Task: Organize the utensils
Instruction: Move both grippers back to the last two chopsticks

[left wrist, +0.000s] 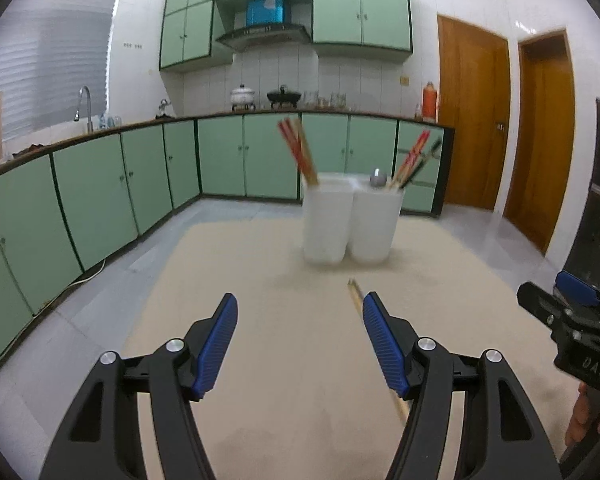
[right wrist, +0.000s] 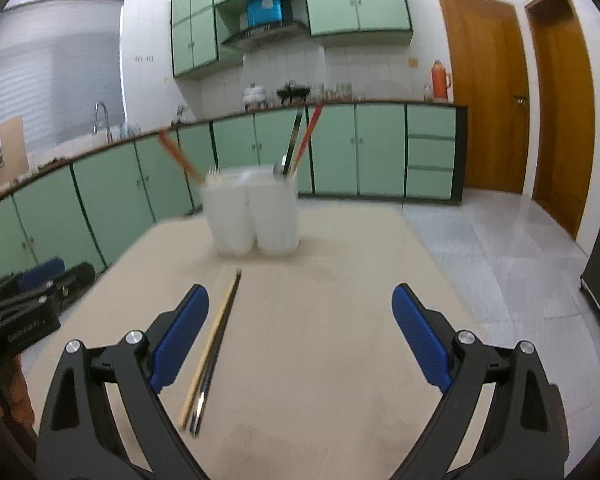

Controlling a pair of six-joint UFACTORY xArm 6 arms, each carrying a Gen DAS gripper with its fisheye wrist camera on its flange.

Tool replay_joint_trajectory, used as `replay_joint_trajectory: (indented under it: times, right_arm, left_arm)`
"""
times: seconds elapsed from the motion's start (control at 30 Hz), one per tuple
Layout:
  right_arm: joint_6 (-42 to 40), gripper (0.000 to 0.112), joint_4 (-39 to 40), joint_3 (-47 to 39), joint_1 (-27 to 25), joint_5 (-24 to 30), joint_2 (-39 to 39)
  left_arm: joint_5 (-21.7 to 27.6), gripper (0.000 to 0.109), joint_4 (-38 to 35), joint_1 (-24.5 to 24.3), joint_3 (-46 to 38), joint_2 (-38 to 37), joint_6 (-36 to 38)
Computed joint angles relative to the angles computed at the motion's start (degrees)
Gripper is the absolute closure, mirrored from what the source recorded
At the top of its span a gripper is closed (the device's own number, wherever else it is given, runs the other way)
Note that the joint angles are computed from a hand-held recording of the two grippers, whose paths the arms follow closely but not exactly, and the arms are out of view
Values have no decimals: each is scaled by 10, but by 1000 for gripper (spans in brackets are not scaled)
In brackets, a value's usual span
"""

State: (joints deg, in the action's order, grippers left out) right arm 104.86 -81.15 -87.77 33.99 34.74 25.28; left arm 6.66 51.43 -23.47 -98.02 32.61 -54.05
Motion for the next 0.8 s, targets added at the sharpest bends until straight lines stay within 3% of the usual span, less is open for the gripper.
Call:
replay_joint_trajectory:
  times: [0.27, 0.33, 0.8]
  right_arm:
    - [-64, 24, 75, -17, 25, -10, 41]
    - [-79, 32, 87, -23, 28, -13, 48]
    - [-166, 57, 155, -81, 49, -1, 104]
  left_arm:
    - [6, 44, -14, 6, 57, -20, 17]
    - [7, 44, -7, 7, 62, -23, 8]
    - [10, 43, 6, 10, 66, -21, -9]
